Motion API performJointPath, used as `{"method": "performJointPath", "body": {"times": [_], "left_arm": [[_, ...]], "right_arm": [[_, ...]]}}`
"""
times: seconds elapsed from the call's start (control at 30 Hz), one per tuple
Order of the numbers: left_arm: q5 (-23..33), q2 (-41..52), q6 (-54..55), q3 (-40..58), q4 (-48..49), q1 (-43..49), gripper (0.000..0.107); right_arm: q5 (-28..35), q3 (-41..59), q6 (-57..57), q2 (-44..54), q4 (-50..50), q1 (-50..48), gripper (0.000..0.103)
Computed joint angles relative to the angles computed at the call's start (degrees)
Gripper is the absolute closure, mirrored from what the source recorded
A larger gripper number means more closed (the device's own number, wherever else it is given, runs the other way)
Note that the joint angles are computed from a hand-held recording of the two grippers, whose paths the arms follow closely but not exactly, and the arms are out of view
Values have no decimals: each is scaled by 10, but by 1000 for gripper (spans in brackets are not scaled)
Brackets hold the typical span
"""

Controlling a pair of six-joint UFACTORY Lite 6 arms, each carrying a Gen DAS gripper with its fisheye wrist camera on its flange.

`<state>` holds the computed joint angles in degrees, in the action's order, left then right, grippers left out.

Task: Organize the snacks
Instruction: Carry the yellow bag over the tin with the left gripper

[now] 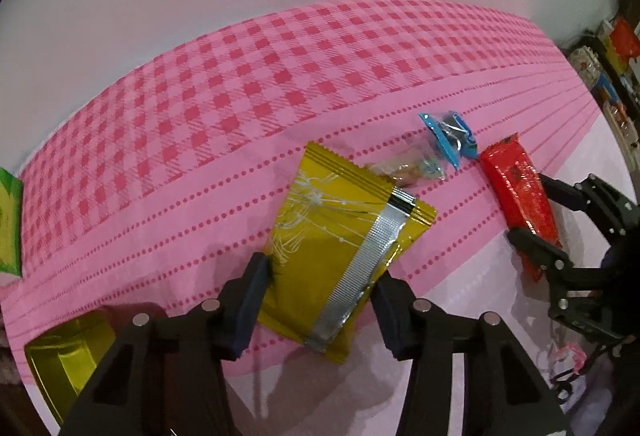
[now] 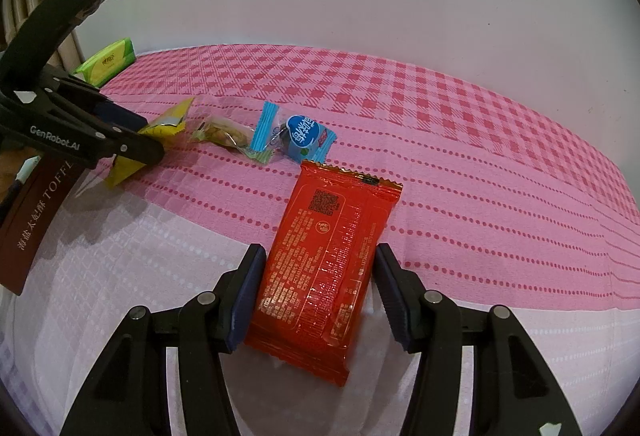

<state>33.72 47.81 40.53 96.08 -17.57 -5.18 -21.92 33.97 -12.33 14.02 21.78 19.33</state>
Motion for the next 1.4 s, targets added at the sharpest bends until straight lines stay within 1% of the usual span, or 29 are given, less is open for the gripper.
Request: {"method": "performJointPath", "body": {"times": [0.1, 0.17, 0.27, 0.5, 0.6, 0.73, 0.87, 1.07, 1.17, 1.4], "left_arm": [[-7, -43, 15, -42, -12, 10, 56], [3, -68, 16, -56, -16, 18, 56], [-3, -107, 4, -84, -8, 22, 56], [6, -194, -22, -138, -5, 47, 56], [13, -239, -41, -165, 11, 66, 56], [26, -278, -61, -179, 19, 96, 56], [41, -319, -64, -189, 29, 144, 56], [53, -337, -66, -194, 56, 223, 56], [39, -339, -83, -215, 89, 250, 56], [15, -330, -94, -254, 114, 307, 56]], "right_arm": [[0, 0, 0, 0, 0, 0, 51], [0, 1, 0, 1, 0, 0, 51], [0, 1, -3, 0, 3, 0, 51], [-1, 1, -8, 2, 12, 2, 51], [-2, 2, -8, 2, 12, 3, 51], [-2, 2, -9, 2, 12, 3, 51], [-1, 2, -10, 2, 14, 3, 51], [0, 3, -12, 1, 16, 3, 51], [0, 3, -11, 2, 15, 3, 51], [0, 3, -19, 1, 23, 4, 51]]}}
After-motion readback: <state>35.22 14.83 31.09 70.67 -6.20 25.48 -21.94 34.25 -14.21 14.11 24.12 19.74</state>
